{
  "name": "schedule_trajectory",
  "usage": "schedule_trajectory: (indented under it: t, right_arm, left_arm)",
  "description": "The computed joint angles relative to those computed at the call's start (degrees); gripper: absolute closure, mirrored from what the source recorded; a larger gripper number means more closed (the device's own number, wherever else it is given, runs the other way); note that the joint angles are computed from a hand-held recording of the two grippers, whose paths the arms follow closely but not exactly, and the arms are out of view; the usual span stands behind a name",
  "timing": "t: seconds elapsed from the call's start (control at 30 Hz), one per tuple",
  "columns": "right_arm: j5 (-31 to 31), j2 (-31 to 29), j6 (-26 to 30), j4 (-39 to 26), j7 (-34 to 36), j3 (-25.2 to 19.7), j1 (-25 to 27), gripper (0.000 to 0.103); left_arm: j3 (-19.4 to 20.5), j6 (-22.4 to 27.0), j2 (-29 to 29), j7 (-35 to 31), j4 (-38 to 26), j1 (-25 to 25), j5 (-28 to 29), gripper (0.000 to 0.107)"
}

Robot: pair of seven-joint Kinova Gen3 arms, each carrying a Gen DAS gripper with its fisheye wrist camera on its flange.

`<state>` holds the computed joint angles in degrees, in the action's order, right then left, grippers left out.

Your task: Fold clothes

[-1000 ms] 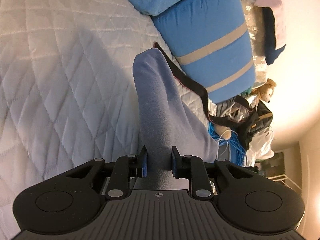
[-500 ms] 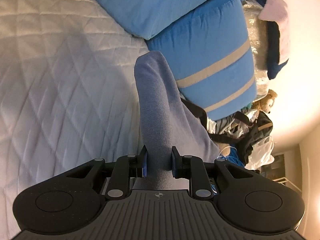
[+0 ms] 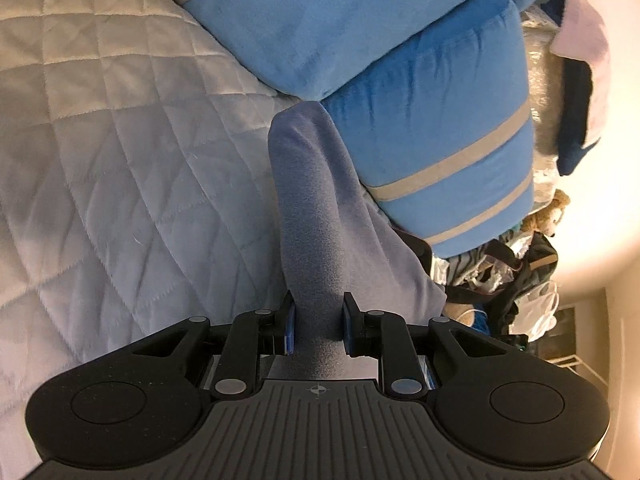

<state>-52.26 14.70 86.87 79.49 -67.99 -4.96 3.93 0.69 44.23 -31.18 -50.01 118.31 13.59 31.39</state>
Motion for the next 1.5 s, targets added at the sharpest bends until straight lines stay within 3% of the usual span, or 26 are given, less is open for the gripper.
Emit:
schedule_trajectory:
  t: [0.1, 0.23, 0.3, 0.43, 0.57, 0.73, 0.8, 0.83, 0.87, 0.9, 0.97, 1.03, 1.1, 1.23, 1.33, 1.5]
  right_arm:
    - [0.84, 1.31, -0.95, -0.56, 0.56, -0.33, -0.74, 0.079]
    - [2.88, 3.63, -2.02, -0.83, -0.87, -0.76, -1.7, 0.079]
    - [3.76, 4.37, -2.93, -0.45, -0.5, -1.14, -1.91, 0.079]
    - [3.31, 4.65, -3.25, 0.24, 1.08, -1.77, -1.11, 0.079]
    - [3.05, 4.27, -3.61, 0.95, 1.74, -1.79, -0.86, 0.079]
    - [1.01, 4.77, -2.26, 1.39, 3.58, -1.9, 0.55, 0.075]
    - [0.87, 4.28, -2.11, 1.42, 4.54, -1.64, 1.08, 0.068]
    - [1.44, 3.7, -2.33, 1.4, 4.73, -1.31, 1.16, 0.059]
    - [1.97, 3.24, -2.45, 1.35, 5.01, -1.01, 1.29, 0.039]
    - [1.86, 2.91, -2.48, 1.64, 5.71, -0.79, 1.72, 0.032]
    - [1.72, 1.89, -3.17, 2.58, 6.33, -0.23, 2.28, 0.026]
    - [2.03, -0.44, -5.1, 4.44, 6.5, 0.51, 2.44, 0.012]
    - [2.58, -4.14, -8.56, 7.37, 7.89, 0.19, 3.08, 0.0]
    - [5.54, -13.65, -17.44, 13.87, 10.1, 2.73, -0.7, 0.0]
    - [8.46, -19.94, -23.5, 18.01, 9.37, 3.54, -3.37, 0.0]
    - [16.89, -28.76, -31.15, 23.65, 2.03, 2.0, -5.83, 0.0]
  left_arm:
    - [-1.4, -0.7, 1.68, -0.77, 0.99, 1.62, -0.31, 0.087]
    - [-6.33, -5.42, 3.17, 3.1, 4.29, 10.22, -3.86, 0.087]
    - [-7.26, -7.22, 2.88, 1.42, 6.43, 10.59, -1.88, 0.087]
    - [-4.55, -6.58, 1.76, -7.0, 8.76, 3.48, 6.3, 0.087]
    - [-2.36, -5.52, 1.04, -9.74, 9.02, -0.39, 8.9, 0.086]
    - [1.01, 1.95, -1.42, -19.37, 10.32, -13.36, 18.23, 0.083]
    - [2.43, 5.67, -2.99, -20.94, 10.26, -18.67, 19.67, 0.08]
    - [3.02, 7.95, -4.14, -20.74, 9.91, -21.33, 19.53, 0.079]
    - [3.75, 10.28, -5.66, -19.61, 9.17, -23.78, 18.59, 0.077]
    - [5.02, 12.61, -7.21, -17.55, 7.88, -26.38, 16.71, 0.073]
    - [8.61, 17.27, -10.41, -12.89, 4.27, -31.69, 12.05, 0.03]
    - [13.62, 21.93, -13.86, -8.23, -0.63, -37.0, 7.39, 0.014]
    - [18.58, 26.59, -18.01, -4.21, -5.94, -42.31, 2.73, 0.014]
    - [28.13, 35.52, -23.84, -1.23, -16.55, -49.63, -6.59, 0.014]
    - [35.3, 41.17, -25.56, 3.81, -24.52, -50.54, -13.57, 0.014]
    - [48.57, 47.64, -22.77, 10.4, -36.5, -50.01, -21.04, 0.014]
